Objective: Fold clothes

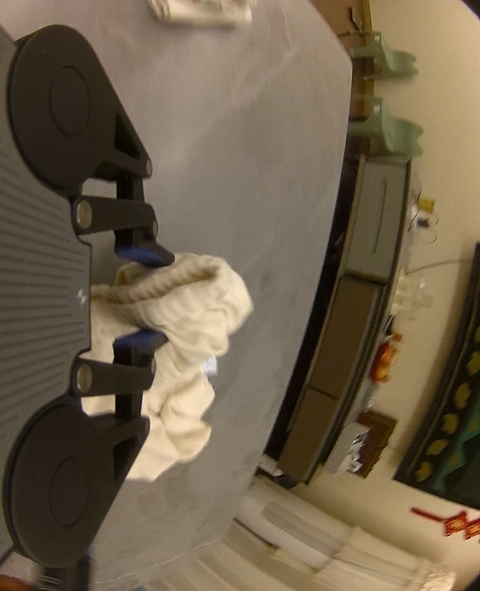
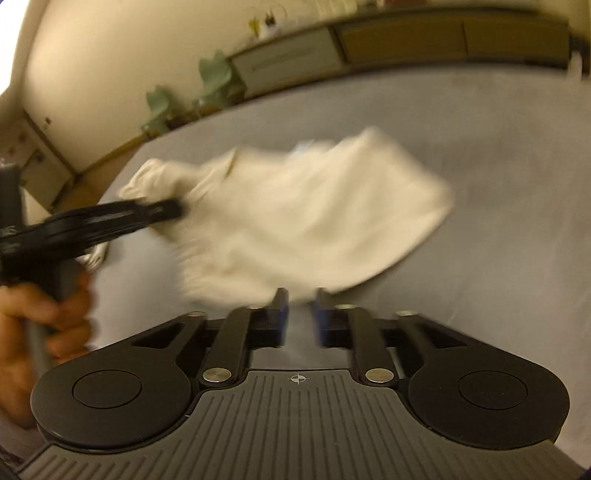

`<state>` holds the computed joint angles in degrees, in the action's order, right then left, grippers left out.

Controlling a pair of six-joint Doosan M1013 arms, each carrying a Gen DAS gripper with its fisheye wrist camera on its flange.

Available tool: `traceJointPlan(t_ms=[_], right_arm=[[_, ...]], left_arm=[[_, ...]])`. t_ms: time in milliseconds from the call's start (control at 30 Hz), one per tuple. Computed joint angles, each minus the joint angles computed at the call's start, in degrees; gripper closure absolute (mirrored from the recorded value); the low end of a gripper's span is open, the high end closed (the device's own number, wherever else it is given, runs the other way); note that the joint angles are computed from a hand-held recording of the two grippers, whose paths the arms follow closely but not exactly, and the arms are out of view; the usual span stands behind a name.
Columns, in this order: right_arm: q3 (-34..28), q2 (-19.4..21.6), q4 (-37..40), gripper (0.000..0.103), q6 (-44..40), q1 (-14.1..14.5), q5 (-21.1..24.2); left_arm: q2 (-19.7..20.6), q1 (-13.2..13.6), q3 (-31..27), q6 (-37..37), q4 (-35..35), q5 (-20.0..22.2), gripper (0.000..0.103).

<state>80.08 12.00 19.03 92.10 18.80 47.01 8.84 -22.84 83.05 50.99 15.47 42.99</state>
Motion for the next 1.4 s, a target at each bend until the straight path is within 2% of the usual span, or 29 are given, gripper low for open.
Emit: traceJointPlan(t_ms=[33, 67, 100, 200, 333, 367, 467, 500, 533, 567, 600, 633, 667, 767, 833, 900, 967, 1033, 1067, 1100, 1133, 1167, 1200, 1233, 1333, 1400], right_arm=[[0.06, -0.19, -3.82, 0.041, 3.35, 0.31, -1.64], [0.04, -0.3, -8.13, 0.036, 7.44, 0.69, -2.99], [-0.03, -0.19, -10.59, 0.035, 10.21, 0.68, -3.71], [-0.17, 0.53, -13.03, 0.027, 13.88, 0.35, -4.74], [-0.51, 2.35, -10.25, 0.026, 11.9, 0.36, -7.08], [-1.05, 3.12, -9.22, 0.026, 11.4, 0.48, -7.21], [-1.64, 4.83, -9.12, 0.029, 12.18, 1.06, -8.58], [-1.64, 5.24, -9.61, 0.031, 12.47, 1.3, -9.52], [-1.82, 5.51, -10.74, 0.032, 12.94, 1.66, -9.84], [-2.05, 5.7, -11.03, 0.045, 12.65, 1.89, -9.9], [-2.51, 6.05, -9.94, 0.079, 11.63, 1.95, -9.17], [-2.91, 6.33, -9.03, 0.097, 10.83, 2.01, -8.55], [-2.92, 6.28, -8.92, 0.101, 11.05, 2.11, -8.6], [-2.67, 4.98, -8.96, 0.102, 14.22, 1.98, -10.6], [-1.63, 2.65, -5.1, 0.103, 13.88, 0.98, -14.54], [0.07, -0.28, -2.26, 0.103, 12.91, 0.16, -19.29], [2.35, -3.39, -3.21, 0.103, 13.21, -0.35, -22.09], [4.5, -5.78, -3.76, 0.103, 12.16, -0.86, -21.15], [4.63, -6.01, -1.51, 0.101, 8.78, -1.27, -18.29], [4.68, -6.12, -0.06, 0.091, 6.17, -1.58, -15.49], [4.54, -5.75, -0.52, 0.088, 5.37, -1.39, -13.5], [4.53, -5.26, -2.08, 0.07, 5.89, -0.85, -12.52], [4.39, -4.55, -2.17, 0.042, 5.83, -0.37, -11.2], [4.07, -3.55, 0.56, 0.036, 4.96, -0.24, -9.21], [3.95, -0.62, 17.77, 0.035, 4.22, -1.32, -4.19], [3.91, 1.16, 26.01, 0.031, 4.98, -1.28, -3.46]], left_arm=[[-1.06, 0.11, 1.14, 1.03, -0.03, 0.57, 0.042], [-1.87, -0.04, 2.12, 2.36, 0.17, 1.39, 0.037], [-2.42, -0.44, 2.88, 4.03, 0.76, 2.03, 0.037], [-3.82, -3.17, 5.51, 13.14, 4.94, -0.14, 0.035], [-5.61, -6.28, 9.05, 23.04, 9.12, -3.52, 0.034], [-5.94, -6.83, 9.76, 24.8, 9.83, -4.21, 0.03], [-4.33, -7.86, 9.37, 26.03, 12.97, -1.33, 0.029], [-3.61, -8.55, 9.29, 23.94, 16.46, 0.17, 0.029], [-3.46, -8.77, 9.6, 22.81, 18.36, -0.14, 0.028], [-3.37, -8.93, 9.95, 21.76, 20.1, -0.65, 0.029], [-3.22, -8.58, 9.69, 22.65, 19.19, -0.98, 0.042], [-2.87, -8.05, 8.95, 25.15, 15.82, -0.45, 0.063], [-2.49, -7.59, 8.22, 27.2, 12.8, 0.24, 0.093], [-3.77, -7.81, 9.01, 23.98, 15.77, -1.68, 0.094], [-6.07, -7.33, 10.0, 18.1, 19.32, -5.78, 0.094], [-8.57, -5.84, 10.65, 14.61, 18.77, -9.35, 0.094], [-10.15, -4.25, 11.09, 13.71, 17.13, -9.57, 0.094], [-11.03, -2.68, 11.4, 14.72, 15.07, -8.25, 0.094], [-11.31, -1.9, 11.56, 15.99, 13.75, -7.48, 0.094], [-11.87, -1.21, 11.92, 18.35, 11.28, -7.4, 0.094], [-12.32, -0.66, 12.17, 21.44, 8.45, -7.48, 0.094], [-12.86, -0.66, 12.57, 23.05, 7.73, -7.41, 0.094], [-13.26, -0.88, 12.87, 22.79, 8.63, -7.46, 0.094], [-13.64, -1.13, 13.14, 22.33, 9.69, -7.53, 0.094], [-14.34, -0.79, 13.35, 17.39, 12.39, -9.69, 0.094], [-14.58, -0.12, 13.12, 13.73, 13.14, -11.19, 0.094]])
